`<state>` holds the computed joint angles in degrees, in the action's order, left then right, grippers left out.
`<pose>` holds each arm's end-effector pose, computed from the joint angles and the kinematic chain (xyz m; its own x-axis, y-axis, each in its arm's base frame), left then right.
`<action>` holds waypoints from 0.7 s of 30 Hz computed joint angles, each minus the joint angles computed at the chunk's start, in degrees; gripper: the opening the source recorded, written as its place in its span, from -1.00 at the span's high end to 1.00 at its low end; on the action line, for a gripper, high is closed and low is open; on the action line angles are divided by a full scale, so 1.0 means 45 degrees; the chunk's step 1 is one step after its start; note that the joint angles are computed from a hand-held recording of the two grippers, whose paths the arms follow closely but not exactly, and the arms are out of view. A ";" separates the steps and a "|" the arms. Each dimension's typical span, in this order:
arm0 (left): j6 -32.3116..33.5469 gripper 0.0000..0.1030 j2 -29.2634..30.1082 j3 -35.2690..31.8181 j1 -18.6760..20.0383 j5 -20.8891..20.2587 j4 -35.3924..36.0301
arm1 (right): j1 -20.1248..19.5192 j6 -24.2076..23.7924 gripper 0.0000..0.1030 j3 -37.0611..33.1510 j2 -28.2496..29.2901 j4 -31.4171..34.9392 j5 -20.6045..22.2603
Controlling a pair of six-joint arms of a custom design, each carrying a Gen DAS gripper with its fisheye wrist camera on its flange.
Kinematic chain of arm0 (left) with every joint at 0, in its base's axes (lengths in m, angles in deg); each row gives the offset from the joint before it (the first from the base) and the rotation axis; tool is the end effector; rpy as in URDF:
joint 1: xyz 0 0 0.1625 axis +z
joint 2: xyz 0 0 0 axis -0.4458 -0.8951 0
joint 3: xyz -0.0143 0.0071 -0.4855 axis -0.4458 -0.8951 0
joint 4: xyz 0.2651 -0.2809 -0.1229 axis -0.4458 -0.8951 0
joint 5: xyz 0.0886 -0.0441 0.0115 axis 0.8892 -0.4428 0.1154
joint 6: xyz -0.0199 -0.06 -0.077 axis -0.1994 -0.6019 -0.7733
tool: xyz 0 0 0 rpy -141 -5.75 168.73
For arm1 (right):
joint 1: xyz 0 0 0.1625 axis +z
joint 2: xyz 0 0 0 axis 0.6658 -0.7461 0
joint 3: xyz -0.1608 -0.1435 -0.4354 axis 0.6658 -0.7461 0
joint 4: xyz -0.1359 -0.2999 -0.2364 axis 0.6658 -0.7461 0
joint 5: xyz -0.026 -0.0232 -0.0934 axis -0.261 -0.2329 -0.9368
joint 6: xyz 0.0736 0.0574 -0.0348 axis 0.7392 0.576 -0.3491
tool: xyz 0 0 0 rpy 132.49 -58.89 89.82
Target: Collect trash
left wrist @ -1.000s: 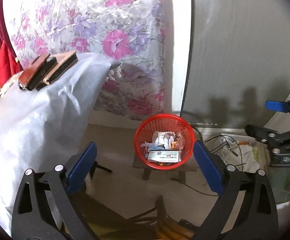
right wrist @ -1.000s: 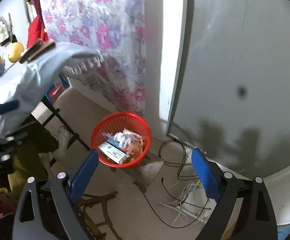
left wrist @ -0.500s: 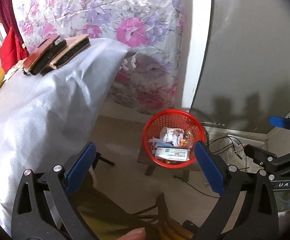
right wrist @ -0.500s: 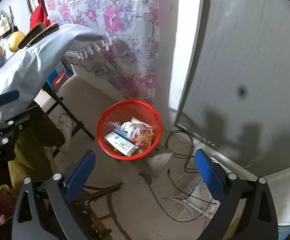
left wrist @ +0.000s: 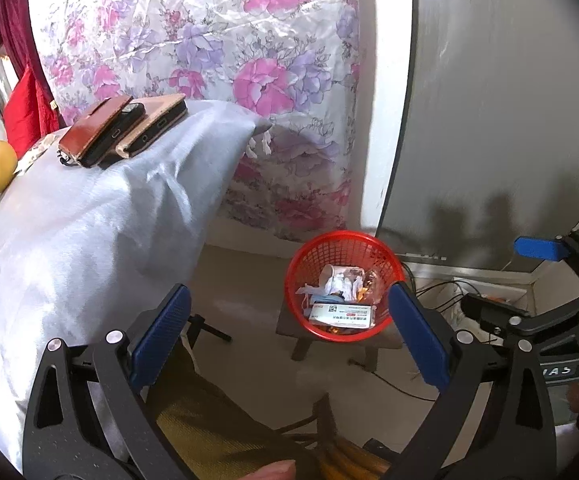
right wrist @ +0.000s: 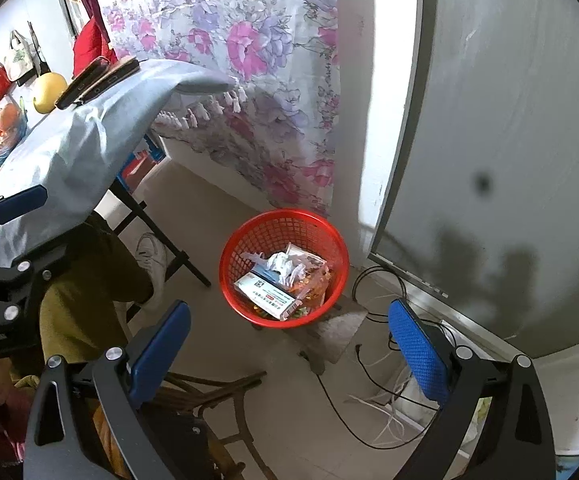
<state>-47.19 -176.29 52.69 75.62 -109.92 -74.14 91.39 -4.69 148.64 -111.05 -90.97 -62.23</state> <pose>-0.1432 -0.4481 0.3496 -0.4013 0.7375 -0.5432 0.8708 0.4910 0.0233 0.3802 -0.3353 0.0715 -0.6831 0.3797 0.6239 -0.1086 0.7919 -0.6009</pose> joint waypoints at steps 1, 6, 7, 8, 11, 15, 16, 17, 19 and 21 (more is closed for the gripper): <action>-0.0022 -0.87 -0.0026 -0.0014 -0.0003 -0.0046 0.0023 | 0.0006 -0.0025 -0.89 -0.0014 0.0005 -0.0042 0.0008; -0.0047 -0.87 -0.0132 -0.0060 -0.0007 -0.0143 0.0076 | 0.0071 -0.0144 -0.89 -0.0134 0.0055 -0.0044 0.0003; -0.0071 -0.87 -0.0132 -0.0072 -0.0005 -0.0147 0.0111 | 0.0093 -0.0191 -0.89 -0.0152 0.0073 -0.0081 0.0012; -0.0079 -0.87 -0.0135 -0.0081 0.0000 -0.0148 0.0135 | 0.0098 -0.0243 -0.89 -0.0167 0.0086 -0.0103 0.0012; -0.0039 -0.87 -0.0149 -0.0046 -0.0005 -0.0101 0.0044 | 0.0077 -0.0380 -0.89 -0.0186 0.0124 -0.0206 0.0059; -0.0028 -0.87 -0.0146 -0.0060 0.0017 -0.0116 0.0048 | 0.0049 -0.0511 -0.89 -0.0170 0.0158 -0.0379 0.0104; -0.0040 -0.87 -0.0134 -0.0060 0.0016 -0.0110 0.0048 | 0.0039 -0.0546 -0.89 -0.0157 0.0155 -0.0424 0.0108; -0.0040 -0.87 -0.0148 -0.0071 0.0024 -0.0131 0.0075 | 0.0037 -0.0558 -0.89 -0.0149 0.0159 -0.0457 0.0111; -0.0055 -0.87 -0.0147 -0.0068 0.0024 -0.0138 0.0100 | 0.0027 -0.0577 -0.89 -0.0138 0.0163 -0.0516 0.0125; -0.0014 -0.87 -0.0155 -0.0048 0.0026 -0.0137 0.0105 | 0.0025 -0.0583 -0.89 -0.0138 0.0169 -0.0528 0.0131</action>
<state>-47.26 -176.99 52.48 75.73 -110.54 -73.67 91.50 -7.31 148.02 -110.29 -93.34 -61.64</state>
